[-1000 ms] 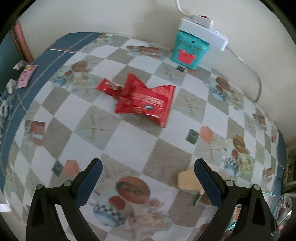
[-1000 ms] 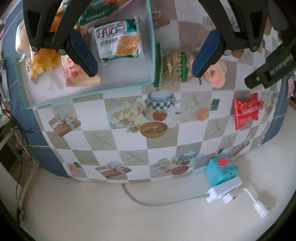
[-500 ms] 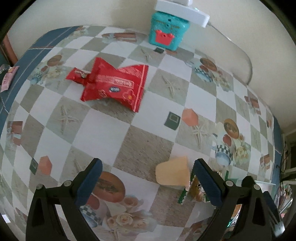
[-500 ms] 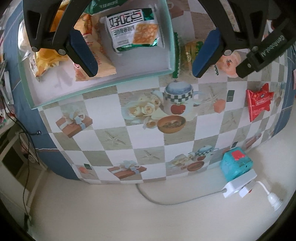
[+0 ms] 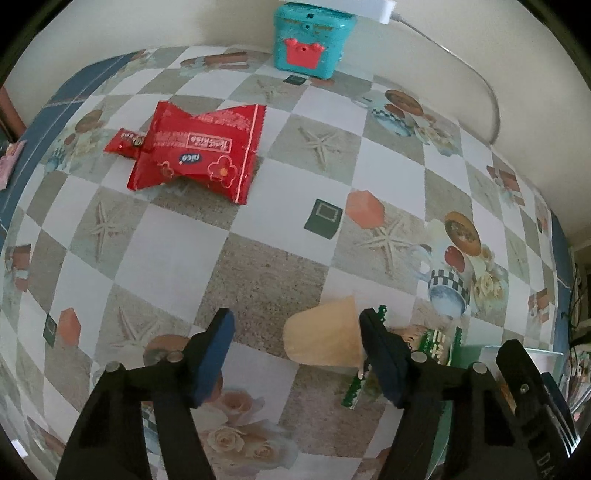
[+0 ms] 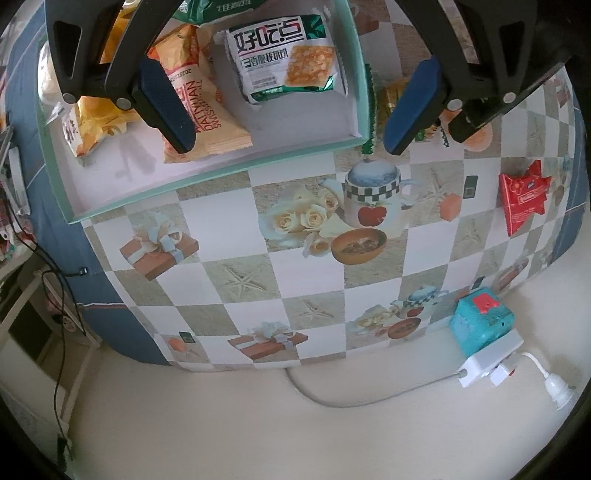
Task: Organize snacks
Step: 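Close the left tool on the pudding cup while the right tool closes on the green-wrapped bun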
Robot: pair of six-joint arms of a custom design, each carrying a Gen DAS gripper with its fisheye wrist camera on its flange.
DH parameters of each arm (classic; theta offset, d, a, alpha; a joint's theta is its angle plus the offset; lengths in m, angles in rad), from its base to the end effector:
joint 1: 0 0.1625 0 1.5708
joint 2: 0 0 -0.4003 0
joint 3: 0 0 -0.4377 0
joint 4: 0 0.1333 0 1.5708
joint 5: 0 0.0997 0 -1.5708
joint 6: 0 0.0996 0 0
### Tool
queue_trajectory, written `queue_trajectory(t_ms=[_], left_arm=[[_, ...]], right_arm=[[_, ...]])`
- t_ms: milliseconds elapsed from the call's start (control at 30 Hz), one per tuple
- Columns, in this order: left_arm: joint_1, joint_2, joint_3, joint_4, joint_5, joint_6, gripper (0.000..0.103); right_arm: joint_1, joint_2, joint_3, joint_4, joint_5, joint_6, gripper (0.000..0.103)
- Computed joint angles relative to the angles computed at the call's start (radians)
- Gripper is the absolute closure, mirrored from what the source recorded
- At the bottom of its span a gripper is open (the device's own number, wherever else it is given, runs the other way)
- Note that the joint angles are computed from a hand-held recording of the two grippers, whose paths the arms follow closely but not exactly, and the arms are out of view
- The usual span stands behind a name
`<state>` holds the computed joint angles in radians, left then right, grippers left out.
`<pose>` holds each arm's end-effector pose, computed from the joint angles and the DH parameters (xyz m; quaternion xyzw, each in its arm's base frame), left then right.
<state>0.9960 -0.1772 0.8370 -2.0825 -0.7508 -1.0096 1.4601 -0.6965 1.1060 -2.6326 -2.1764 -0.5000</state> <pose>-0.2774 -0.8074 -0.1171 -0.1685 0.8994 -0.2353 0.3275 -0.0164 -0.8409 0.2405 0.0812 -0.9056 0.2068 0.3613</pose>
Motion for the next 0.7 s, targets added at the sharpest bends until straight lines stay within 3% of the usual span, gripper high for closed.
queue_trajectory(t_ms=[33,100,133,400,567,700], left_arm=[[0.001,0.0,0.001,-0.016,-0.007,0.012,0.04],[0.003,-0.005,0.012,-0.056,-0.027,0.038,0.06],[0.003,-0.003,0.008,-0.057,-0.031,0.045,0.062],[0.0,-0.004,-0.002,-0.001,-0.013,0.02,0.062],[0.004,-0.053,0.065,0.012,0.009,-0.041,0.062],[0.009,-0.09,0.107,0.057,0.043,-0.113,0.062]], right_arm=[[0.0,0.0,-0.001,0.0,-0.001,-0.001,0.0],[0.0,0.0,-0.002,0.002,0.001,-0.003,0.0],[0.0,0.0,-0.001,0.003,0.002,-0.005,0.0],[0.005,0.008,0.002,-0.005,-0.014,-0.022,0.0],[0.012,0.004,0.017,-0.001,0.0,-0.039,0.001],[0.014,-0.003,0.032,0.025,0.033,-0.042,0.009]])
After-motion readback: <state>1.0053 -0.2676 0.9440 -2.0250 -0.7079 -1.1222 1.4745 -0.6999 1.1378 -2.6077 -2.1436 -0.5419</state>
